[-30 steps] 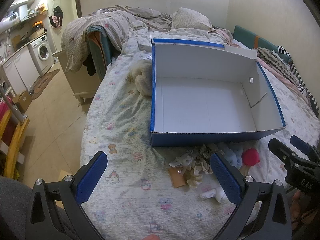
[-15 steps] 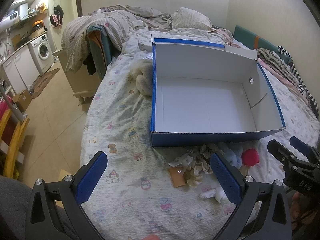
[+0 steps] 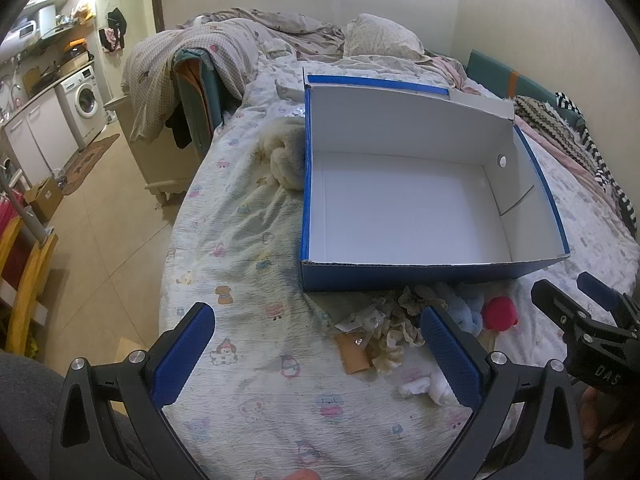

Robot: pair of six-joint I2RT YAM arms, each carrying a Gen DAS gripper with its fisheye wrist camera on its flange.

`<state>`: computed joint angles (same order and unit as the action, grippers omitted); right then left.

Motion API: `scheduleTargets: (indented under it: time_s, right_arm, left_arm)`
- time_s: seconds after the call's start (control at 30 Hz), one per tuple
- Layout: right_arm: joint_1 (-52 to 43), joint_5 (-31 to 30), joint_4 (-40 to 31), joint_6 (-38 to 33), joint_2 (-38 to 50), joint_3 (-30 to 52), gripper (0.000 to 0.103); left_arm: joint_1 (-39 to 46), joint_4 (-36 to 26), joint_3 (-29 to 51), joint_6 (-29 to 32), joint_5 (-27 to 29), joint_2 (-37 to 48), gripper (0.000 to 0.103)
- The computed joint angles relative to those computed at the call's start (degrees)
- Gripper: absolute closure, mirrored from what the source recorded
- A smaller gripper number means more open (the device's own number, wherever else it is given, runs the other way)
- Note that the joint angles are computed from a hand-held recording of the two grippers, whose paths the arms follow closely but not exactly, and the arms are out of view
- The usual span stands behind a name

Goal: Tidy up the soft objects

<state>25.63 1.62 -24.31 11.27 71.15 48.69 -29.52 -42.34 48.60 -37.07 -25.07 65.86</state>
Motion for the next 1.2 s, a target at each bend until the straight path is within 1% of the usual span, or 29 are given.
scheduleTargets:
  time_s: [0.8, 1.1, 1.2]
  right_arm:
    - [1.0, 1.0, 0.4, 0.1, 0.7, -0.3, 0.0]
    - [0.9, 0.9, 0.0, -0.3, 0.6, -0.1, 0.0]
    - [0.5, -0.1, -0.6, -0.4, 0.7, 0.3, 0.0]
  left_arm:
    - [0.1, -0.5, 0.6, -0.5, 0.6, 0.4, 0.0]
    - [0.0, -0.7, 0.5, -0.5, 0.2, 0.0, 0.0]
    - [0.0, -0.9, 0.5, -0.6, 0.3, -0.1, 0.0]
